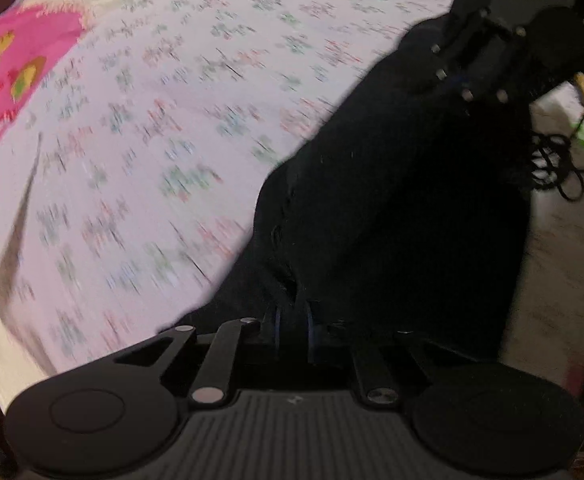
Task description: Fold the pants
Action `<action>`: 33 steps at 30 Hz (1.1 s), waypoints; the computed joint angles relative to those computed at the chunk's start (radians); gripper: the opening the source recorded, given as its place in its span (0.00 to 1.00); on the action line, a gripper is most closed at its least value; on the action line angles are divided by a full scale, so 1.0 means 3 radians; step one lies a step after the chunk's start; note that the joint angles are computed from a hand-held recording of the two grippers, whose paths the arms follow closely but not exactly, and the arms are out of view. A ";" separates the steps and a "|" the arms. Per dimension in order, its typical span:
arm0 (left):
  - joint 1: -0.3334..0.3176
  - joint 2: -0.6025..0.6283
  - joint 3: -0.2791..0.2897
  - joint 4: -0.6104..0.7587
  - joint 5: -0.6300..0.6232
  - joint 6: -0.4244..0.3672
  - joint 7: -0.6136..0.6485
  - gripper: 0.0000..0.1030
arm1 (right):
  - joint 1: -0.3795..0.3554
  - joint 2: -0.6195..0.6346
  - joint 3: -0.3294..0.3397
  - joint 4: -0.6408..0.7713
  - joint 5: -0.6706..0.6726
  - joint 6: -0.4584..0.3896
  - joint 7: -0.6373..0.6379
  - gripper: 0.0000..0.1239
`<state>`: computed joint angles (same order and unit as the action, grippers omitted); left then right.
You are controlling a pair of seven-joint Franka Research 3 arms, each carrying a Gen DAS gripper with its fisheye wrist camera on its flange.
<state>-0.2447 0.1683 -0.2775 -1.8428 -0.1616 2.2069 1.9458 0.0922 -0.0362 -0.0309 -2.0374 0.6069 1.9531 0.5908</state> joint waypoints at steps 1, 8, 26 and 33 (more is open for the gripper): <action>-0.0006 -0.0083 -0.0011 -0.0084 -0.0028 -0.0017 -0.0030 0.20 | -0.0002 -0.0056 -0.0002 -0.0028 -0.0020 -0.0060 -0.0016 0.00; -0.0163 -0.0655 -0.0012 -0.0751 -0.0488 -0.0043 -0.0208 0.16 | 0.0030 -0.0417 -0.0014 -0.0338 -0.0218 -0.0331 -0.0056 0.00; -0.0611 -0.1190 0.0049 -0.1683 -0.0849 0.1009 -0.1363 0.18 | 0.0146 -0.0693 -0.0008 -0.0899 -0.0451 -0.0219 -0.0040 0.00; -0.0772 -0.1136 -0.0016 -0.1894 -0.0806 0.1671 -0.2139 0.27 | 0.0228 -0.0971 0.0046 -0.1065 -0.0616 0.0053 -0.0400 0.23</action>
